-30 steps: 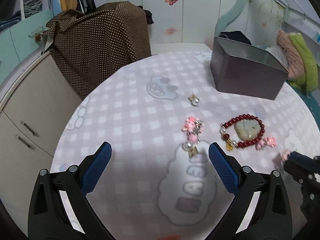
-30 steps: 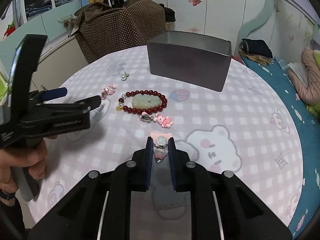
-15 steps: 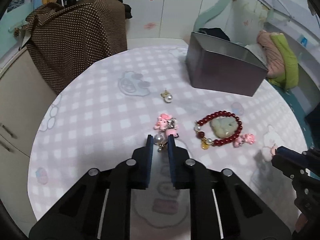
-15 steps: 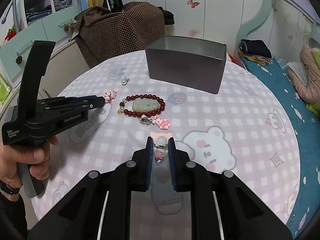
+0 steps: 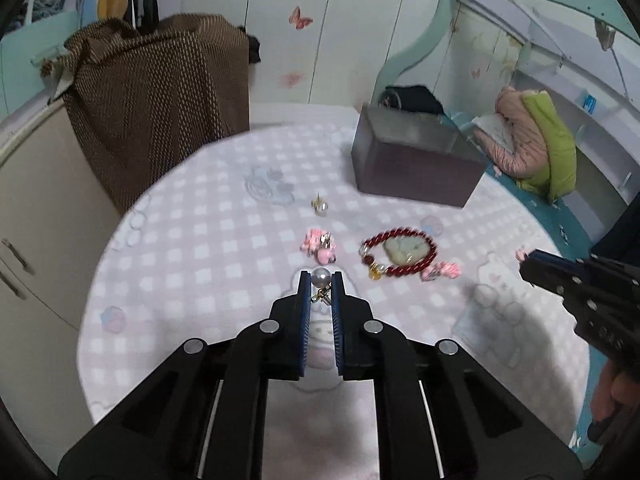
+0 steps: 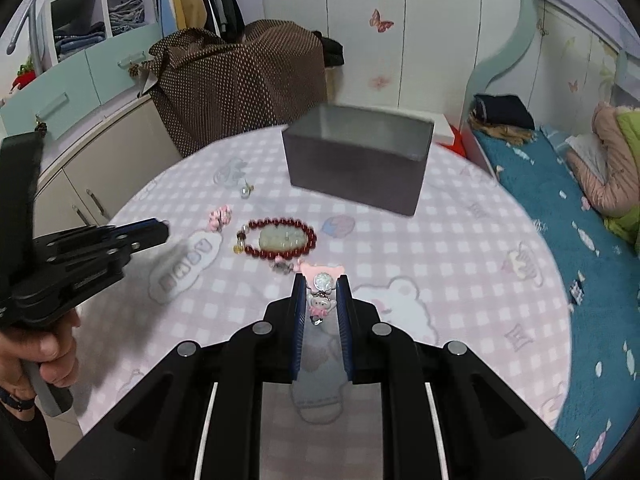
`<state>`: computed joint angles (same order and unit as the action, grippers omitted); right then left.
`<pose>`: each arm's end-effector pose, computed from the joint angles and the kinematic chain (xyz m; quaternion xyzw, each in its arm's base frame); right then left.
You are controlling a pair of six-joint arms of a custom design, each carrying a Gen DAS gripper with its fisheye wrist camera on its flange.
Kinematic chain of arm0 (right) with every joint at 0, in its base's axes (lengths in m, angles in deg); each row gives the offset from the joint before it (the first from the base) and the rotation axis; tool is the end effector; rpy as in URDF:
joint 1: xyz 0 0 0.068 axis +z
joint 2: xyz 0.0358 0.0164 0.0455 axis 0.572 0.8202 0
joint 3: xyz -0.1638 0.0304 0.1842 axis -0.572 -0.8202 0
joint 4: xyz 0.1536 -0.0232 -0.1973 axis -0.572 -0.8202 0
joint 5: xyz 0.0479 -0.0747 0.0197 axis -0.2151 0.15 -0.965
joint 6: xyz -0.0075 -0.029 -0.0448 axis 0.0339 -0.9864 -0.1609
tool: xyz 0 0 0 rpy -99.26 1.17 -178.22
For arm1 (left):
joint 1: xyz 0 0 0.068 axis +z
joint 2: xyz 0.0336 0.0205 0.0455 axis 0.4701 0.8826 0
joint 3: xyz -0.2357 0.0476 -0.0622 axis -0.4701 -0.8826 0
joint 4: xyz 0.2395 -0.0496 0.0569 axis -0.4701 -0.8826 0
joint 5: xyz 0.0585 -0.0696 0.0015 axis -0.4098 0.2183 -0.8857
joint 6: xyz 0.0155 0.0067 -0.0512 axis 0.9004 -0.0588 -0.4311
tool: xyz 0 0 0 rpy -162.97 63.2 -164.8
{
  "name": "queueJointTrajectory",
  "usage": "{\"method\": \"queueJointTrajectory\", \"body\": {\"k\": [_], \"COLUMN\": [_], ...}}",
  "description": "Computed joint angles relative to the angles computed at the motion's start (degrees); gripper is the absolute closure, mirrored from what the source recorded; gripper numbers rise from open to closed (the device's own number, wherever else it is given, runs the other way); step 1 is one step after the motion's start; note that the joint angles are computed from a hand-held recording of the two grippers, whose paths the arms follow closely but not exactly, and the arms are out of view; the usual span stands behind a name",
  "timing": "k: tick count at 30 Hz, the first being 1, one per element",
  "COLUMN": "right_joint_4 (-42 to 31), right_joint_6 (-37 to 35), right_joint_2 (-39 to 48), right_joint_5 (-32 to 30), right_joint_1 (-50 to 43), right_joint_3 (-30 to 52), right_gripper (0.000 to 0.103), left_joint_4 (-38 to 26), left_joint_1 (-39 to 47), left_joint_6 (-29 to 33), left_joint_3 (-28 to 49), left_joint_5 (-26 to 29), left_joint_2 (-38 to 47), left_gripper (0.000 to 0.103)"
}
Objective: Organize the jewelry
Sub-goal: 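Carry the earring and charm into the grey box and open both tools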
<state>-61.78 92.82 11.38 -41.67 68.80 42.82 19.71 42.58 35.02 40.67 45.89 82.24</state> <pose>0.1742 0.1094 0.1506 -0.1084 0.9161 0.0826 0.3772 0.2067 0.0385 0.1392 0.0806 0.9169 -0.1012 0.3775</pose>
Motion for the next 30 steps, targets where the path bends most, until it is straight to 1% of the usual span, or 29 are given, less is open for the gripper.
{"method": "queueJointTrajectory", "body": {"k": [3, 7, 10, 13, 15, 18, 20, 26, 28, 30], "right_joint_4": [-3.4, -6.9, -9.1, -10.5, -11.2, -12.2, -13.0, -15.1, -15.6, -16.0], "right_joint_6": [-1.6, -3.9, -6.3, -8.6, -9.8, -11.7, -12.6, -13.9, -13.8, -13.2], "right_joint_2": [-2.8, -5.4, -6.0, -4.5, -2.3, 2.6, 6.8, 18.3, 21.6, 24.4], "right_joint_5": [0.7, 0.4, -0.4, -2.2, -3.5, -5.0, -7.4, -11.3, -13.9, -15.1], "right_joint_1": [-0.2, -1.4, -3.0, -5.4, -7.1, -9.6, -11.9, -17.0, -18.7, -19.7], "right_joint_3": [2.2, 5.7, 9.7, 14.7, 18.4, 24.7, 29.2, 38.5, 40.6, 42.5], "right_gripper": [0.089, 0.089, 0.089, 0.089, 0.089, 0.089, 0.089, 0.089, 0.089, 0.089], "left_joint_4": [-5.9, -11.1, -13.1, -13.8, -14.1, -13.7, -13.8, -16.0, -16.8, -18.3], "left_joint_1": [1.5, 1.5, 0.2, -2.5, -4.4, -8.6, -11.0, -18.5, -19.8, -21.0], "left_joint_6": [0.0, -0.7, -1.8, -3.4, -4.5, -6.4, -7.6, -10.1, -10.4, -11.0], "left_joint_3": [1.0, 4.2, 7.9, 12.8, 16.5, 22.9, 27.5, 42.7, 46.5, 51.1], "left_joint_5": [1.8, 3.2, 3.3, 2.5, 2.0, -0.7, -1.7, -6.2, -6.9, -7.2], "left_joint_2": [-8.0, -13.9, -15.1, -13.4, -10.7, -4.9, -0.3, 16.5, 21.4, 27.1], "left_gripper": [0.093, 0.093, 0.093, 0.093, 0.093, 0.093, 0.093, 0.093, 0.093, 0.093]}}
